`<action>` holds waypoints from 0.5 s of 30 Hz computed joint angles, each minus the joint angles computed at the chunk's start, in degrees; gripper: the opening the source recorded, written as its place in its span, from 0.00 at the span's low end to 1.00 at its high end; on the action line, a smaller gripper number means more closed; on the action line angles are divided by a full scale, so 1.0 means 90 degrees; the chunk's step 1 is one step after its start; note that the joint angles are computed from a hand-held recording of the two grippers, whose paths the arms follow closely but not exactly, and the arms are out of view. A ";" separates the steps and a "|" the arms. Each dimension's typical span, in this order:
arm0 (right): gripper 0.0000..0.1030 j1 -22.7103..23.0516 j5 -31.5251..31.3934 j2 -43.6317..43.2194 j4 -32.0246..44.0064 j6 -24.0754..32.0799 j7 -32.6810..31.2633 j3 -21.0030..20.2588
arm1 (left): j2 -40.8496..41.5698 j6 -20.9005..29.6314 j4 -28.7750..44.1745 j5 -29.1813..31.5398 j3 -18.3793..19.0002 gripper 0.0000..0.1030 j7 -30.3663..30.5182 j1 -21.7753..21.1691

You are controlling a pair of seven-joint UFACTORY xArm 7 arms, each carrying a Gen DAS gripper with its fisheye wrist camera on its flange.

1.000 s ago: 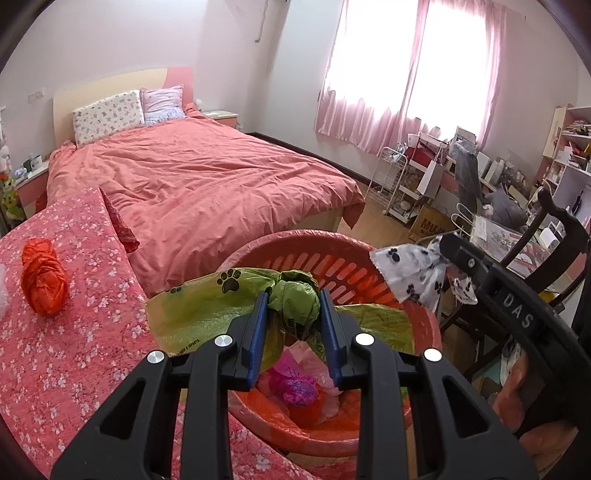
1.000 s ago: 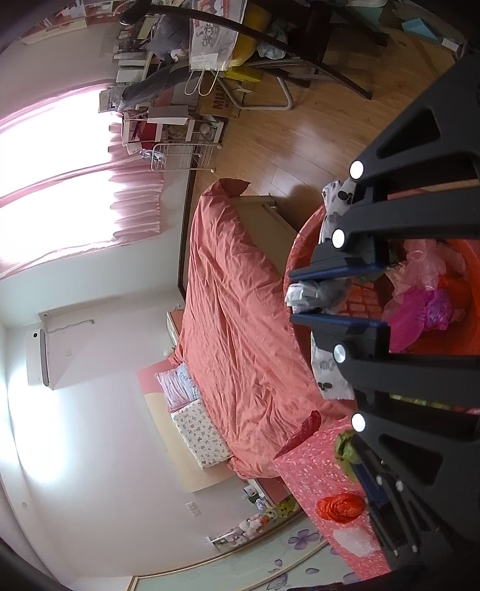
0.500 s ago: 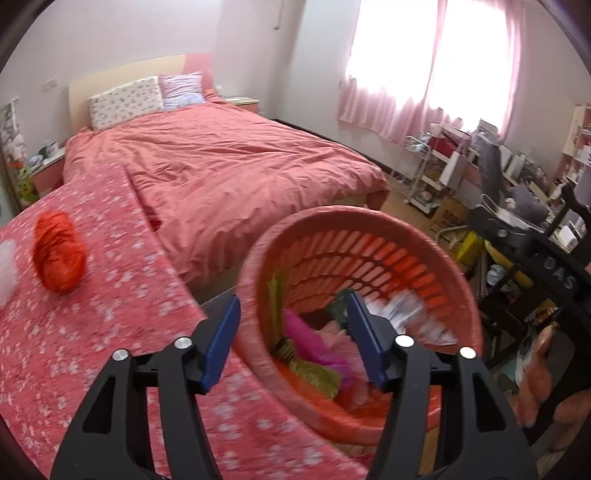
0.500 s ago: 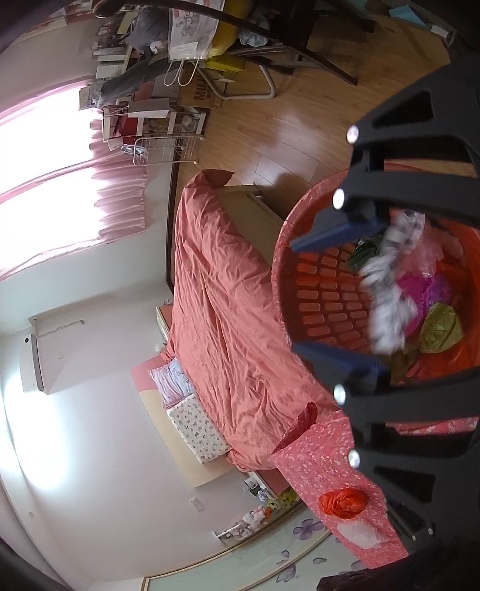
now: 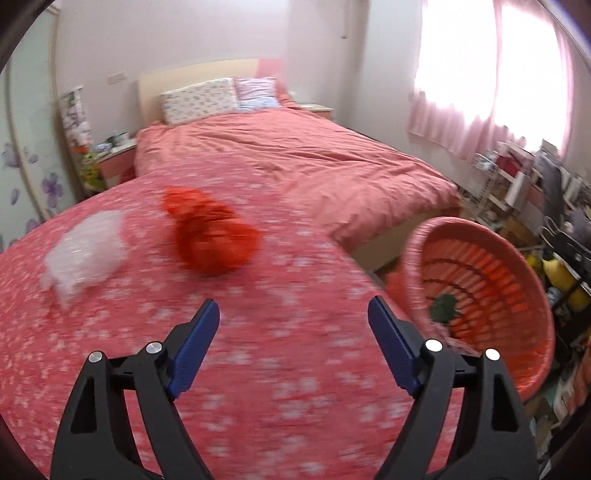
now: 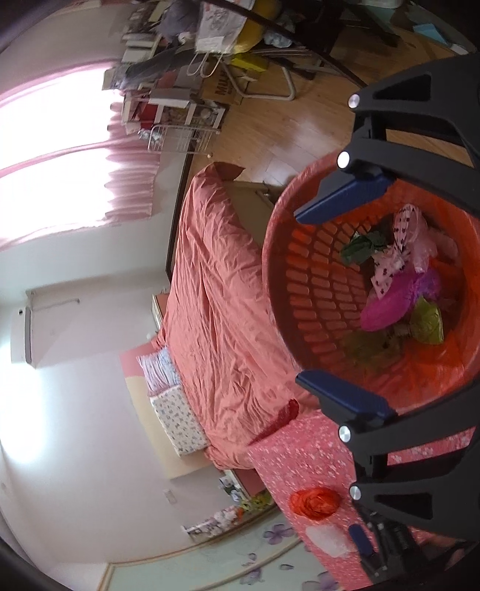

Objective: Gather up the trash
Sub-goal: 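Move both tools back toward the clear bubble bag and red bag on the bed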

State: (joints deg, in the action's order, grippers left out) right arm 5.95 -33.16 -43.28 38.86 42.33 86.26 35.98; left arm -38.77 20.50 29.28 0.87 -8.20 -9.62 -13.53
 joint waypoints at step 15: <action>0.90 -0.0019 -0.1292 0.2006 0.1439 0.0189 0.0576 0.0655 | 0.1279 -0.0477 0.0924 0.0968 0.0234 0.86 -0.0453 0.2364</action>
